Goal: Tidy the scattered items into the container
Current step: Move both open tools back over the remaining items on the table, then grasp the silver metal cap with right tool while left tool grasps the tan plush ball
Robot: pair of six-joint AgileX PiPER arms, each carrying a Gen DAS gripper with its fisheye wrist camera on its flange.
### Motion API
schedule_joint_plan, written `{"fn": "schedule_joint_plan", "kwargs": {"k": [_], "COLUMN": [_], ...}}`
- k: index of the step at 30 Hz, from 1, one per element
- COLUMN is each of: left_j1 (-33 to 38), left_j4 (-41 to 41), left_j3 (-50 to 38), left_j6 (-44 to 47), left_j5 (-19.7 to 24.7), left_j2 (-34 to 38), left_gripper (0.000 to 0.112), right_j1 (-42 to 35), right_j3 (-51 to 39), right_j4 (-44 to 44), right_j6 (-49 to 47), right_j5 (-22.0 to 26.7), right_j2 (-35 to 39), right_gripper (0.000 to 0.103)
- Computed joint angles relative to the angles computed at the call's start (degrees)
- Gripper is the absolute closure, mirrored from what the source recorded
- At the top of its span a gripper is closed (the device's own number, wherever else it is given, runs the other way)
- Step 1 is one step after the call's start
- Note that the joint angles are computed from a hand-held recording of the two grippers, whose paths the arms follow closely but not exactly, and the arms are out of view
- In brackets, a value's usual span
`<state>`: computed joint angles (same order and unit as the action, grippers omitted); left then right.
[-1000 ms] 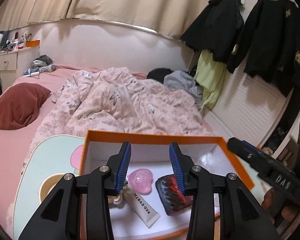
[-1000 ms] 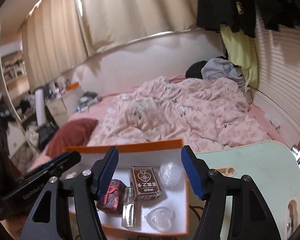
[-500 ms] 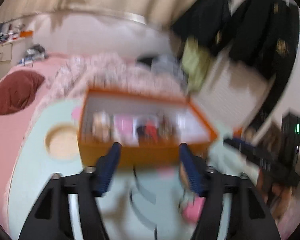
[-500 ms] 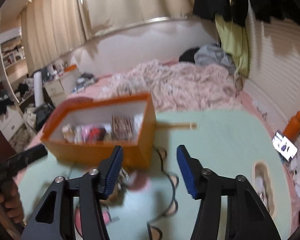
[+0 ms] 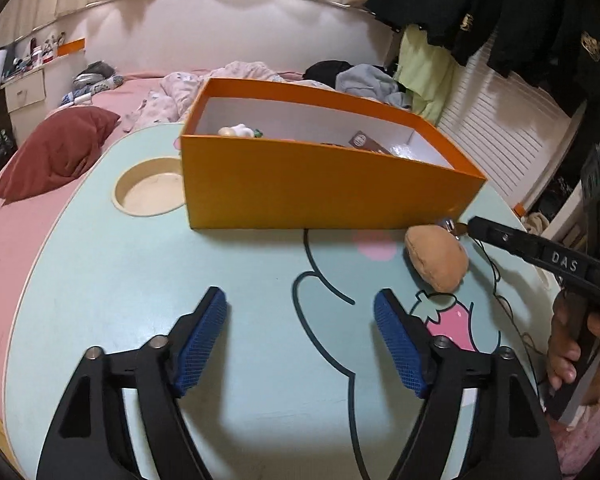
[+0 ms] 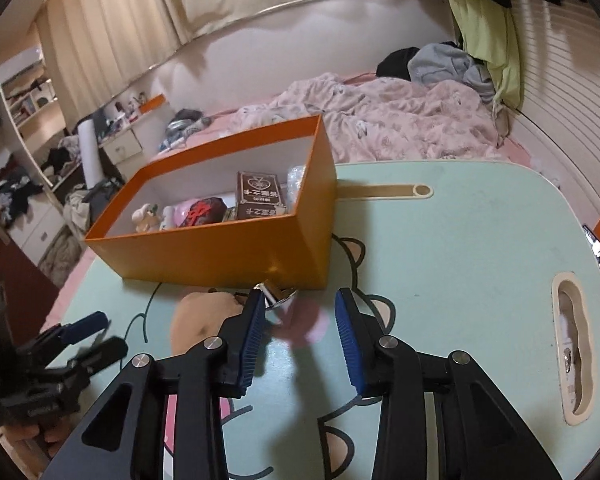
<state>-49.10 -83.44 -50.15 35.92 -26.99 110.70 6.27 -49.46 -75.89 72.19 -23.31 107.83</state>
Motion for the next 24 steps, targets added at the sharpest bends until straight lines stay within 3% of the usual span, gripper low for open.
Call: {"fn": "schedule_joint_plan", "kwargs": {"k": [3, 5, 12, 15, 21, 24], "left_j1": [-1.9, -2.9, -2.3, -2.5, -2.4, -2.6], "left_j4": [-10.8, -13.6, -9.9, -11.1, -10.6, -11.9], "left_j3": [-3.9, -4.7, -3.0, -3.5, -3.6, -4.2], "left_j6": [12.9, 16.0, 11.2, 12.5, 11.8, 13.4], "left_j5": [-2.5, -4.0, -3.2, -3.4, -3.2, -3.7], "left_j2": [1.8, 2.3, 1.4, 1.7, 1.9, 2.3], "left_gripper": [0.029, 0.029, 0.029, 0.029, 0.029, 0.029], "right_j1": [1.4, 2.2, 3.7, 4.0, -2.2, -4.4], "right_j3": [-0.6, -1.5, -6.3, -6.0, -6.4, -5.0], "right_j4": [-2.1, -5.0, -15.8, -15.3, -14.9, -11.6], "right_j6": [2.1, 5.2, 16.6, 16.0, 17.4, 15.2], "right_j5": [1.0, 1.2, 2.3, 3.4, -7.3, -9.9], "right_j2": [0.2, 0.8, 4.1, 4.0, 6.1, 5.6], "right_gripper": [0.068, 0.068, 0.067, 0.075, 0.077, 0.077]}}
